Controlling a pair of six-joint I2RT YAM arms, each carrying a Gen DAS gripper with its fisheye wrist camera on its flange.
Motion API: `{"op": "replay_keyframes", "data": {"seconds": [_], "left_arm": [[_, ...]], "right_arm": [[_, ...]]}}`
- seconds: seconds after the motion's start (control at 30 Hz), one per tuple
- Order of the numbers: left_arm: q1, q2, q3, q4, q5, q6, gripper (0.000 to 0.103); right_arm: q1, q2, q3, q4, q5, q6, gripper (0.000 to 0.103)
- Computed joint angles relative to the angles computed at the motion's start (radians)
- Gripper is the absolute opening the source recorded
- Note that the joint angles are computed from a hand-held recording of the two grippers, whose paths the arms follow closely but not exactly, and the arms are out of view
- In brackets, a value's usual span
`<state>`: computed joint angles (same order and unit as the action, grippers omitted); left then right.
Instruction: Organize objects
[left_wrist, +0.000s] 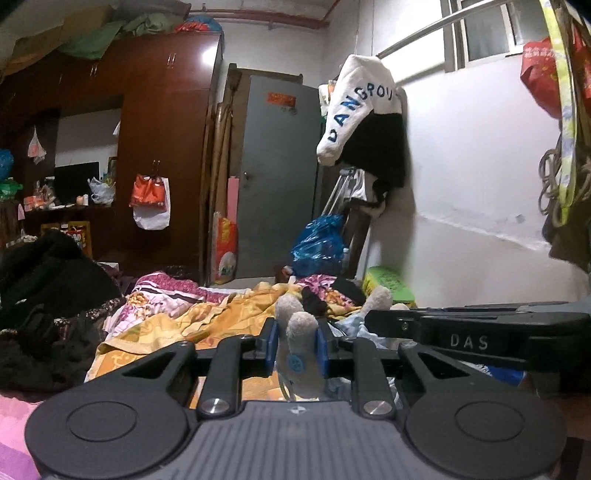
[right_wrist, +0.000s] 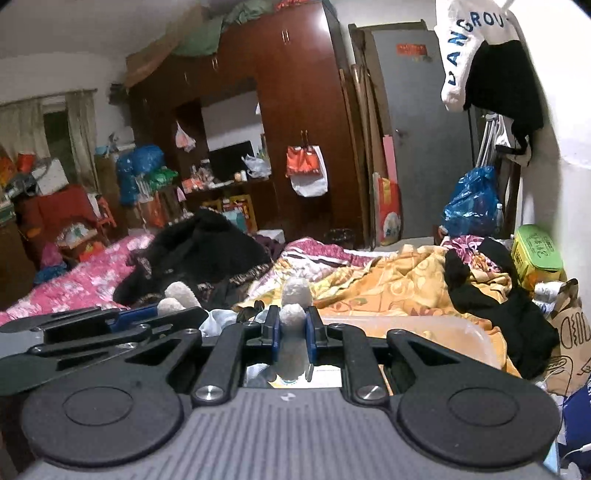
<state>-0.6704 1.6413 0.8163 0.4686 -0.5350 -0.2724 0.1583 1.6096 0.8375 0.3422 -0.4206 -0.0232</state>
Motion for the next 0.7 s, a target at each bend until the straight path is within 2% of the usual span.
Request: {"op": "replay_keyframes", "data": {"seconds": [0.07,0.1,0.13,0.17,0.23,0.27,0.3,0.4,0.5,0.53,0.57,0.6,0.67,0.7], "left_arm": [[0.0,0.03,0.025,-0.037,-0.067,0.01,0.062],[0.001,0.03,0.019,-0.033,-0.085,0.015,0.067],[0.005,0.01,-0.013,-0.006,-0.085,0.019,0.071],[0.003,-0.023,-0.06,0.037,-0.086,0.014,0.071],[-0.021,-0.102,-0.162,0.109,-0.086,0.02,0.077],[-0.047,-0.15,-0.227,0.149,-0.085,0.031,0.084],[-0.078,-0.183,-0.283,0.185,-0.09,0.046,0.086],[-0.191,-0.212,-0.414,0.227,-0.13,0.052,0.09],[-0.234,-0.15,-0.484,0.26,-0.122,-0.01,0.09],[-0.22,-0.128,-0.497,0.273,-0.094,-0.031,0.089],[-0.199,-0.102,-0.504,0.28,-0.046,-0.056,0.089],[-0.174,-0.073,-0.515,0.316,0.0,-0.065,0.089],[-0.121,-0.026,-0.51,0.33,0.071,-0.08,0.089],[-0.102,-0.005,-0.498,0.324,0.095,-0.087,0.089]], "right_arm": [[0.006,-0.014,-0.015,0.0,0.041,-0.01,0.058],[0.007,-0.032,-0.029,0.0,0.092,-0.004,0.068],[-0.002,-0.057,-0.052,0.007,0.113,-0.001,0.085],[-0.031,-0.089,-0.095,0.041,0.085,-0.006,0.097],[-0.108,-0.188,-0.215,0.113,0.009,-0.024,0.103],[-0.166,-0.238,-0.283,0.15,-0.06,-0.032,0.103],[-0.226,-0.274,-0.335,0.168,-0.134,-0.041,0.103],[-0.511,-0.34,-0.525,0.197,-0.443,-0.121,0.103],[-0.757,-0.294,-0.609,0.033,-0.66,-0.398,0.103],[-0.838,-0.24,-0.61,-0.074,-0.705,-0.562,0.103],[-0.876,-0.198,-0.606,-0.131,-0.712,-0.651,0.103],[-0.894,-0.15,-0.607,-0.125,-0.712,-0.676,0.103],[-0.956,-0.068,-0.6,-0.217,-0.736,-0.821,0.103],[-0.929,-0.079,-0.612,-0.202,-0.726,-0.801,0.103]]}}
